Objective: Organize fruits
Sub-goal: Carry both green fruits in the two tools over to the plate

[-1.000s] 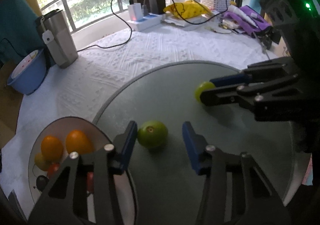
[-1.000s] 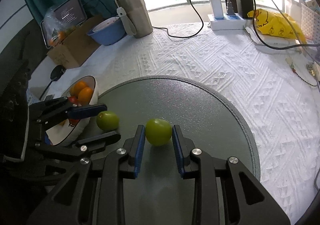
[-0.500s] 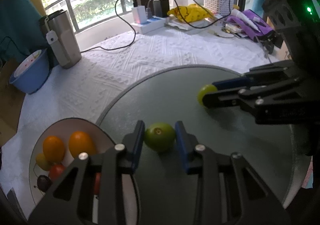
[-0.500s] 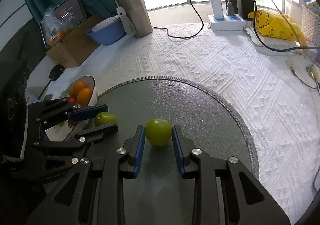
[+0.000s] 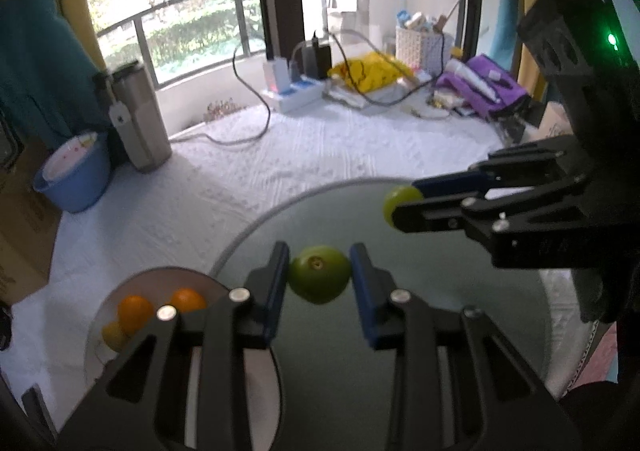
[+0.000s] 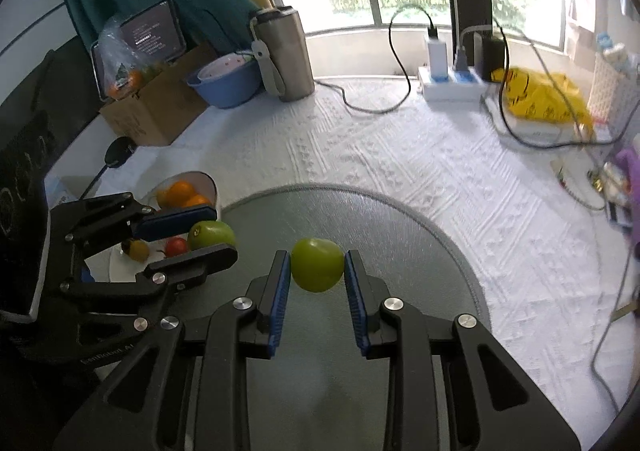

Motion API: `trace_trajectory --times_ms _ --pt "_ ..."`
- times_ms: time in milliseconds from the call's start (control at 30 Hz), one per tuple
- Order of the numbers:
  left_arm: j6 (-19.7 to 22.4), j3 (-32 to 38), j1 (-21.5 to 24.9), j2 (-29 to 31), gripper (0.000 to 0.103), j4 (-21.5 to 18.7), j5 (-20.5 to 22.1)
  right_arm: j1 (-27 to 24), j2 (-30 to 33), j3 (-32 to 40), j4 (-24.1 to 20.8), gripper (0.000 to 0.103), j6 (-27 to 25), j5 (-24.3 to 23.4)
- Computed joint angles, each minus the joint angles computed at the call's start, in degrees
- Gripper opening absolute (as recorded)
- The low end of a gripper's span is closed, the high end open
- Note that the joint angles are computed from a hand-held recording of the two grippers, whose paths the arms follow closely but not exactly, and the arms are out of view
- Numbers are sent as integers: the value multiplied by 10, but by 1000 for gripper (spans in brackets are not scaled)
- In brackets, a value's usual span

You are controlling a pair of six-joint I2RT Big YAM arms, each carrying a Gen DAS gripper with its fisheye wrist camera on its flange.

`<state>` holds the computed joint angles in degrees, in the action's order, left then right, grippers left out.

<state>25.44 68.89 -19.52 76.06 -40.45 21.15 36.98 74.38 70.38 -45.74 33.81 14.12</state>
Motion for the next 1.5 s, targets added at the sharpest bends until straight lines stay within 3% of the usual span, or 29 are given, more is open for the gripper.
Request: trace_trajectory --times_ms 400,833,1200,1500 --pt "0 19 38 -44 32 -10 43 39 12 88 -54 30 -23 70" --pt "13 38 115 -55 32 -21 101 75 82 195 -90 30 -49 99" --pt "29 24 175 -57 32 -26 128 98 151 269 -102 30 -69 85" --pt "41 9 209 -49 32 -34 120 103 202 295 -87 30 -77 41"
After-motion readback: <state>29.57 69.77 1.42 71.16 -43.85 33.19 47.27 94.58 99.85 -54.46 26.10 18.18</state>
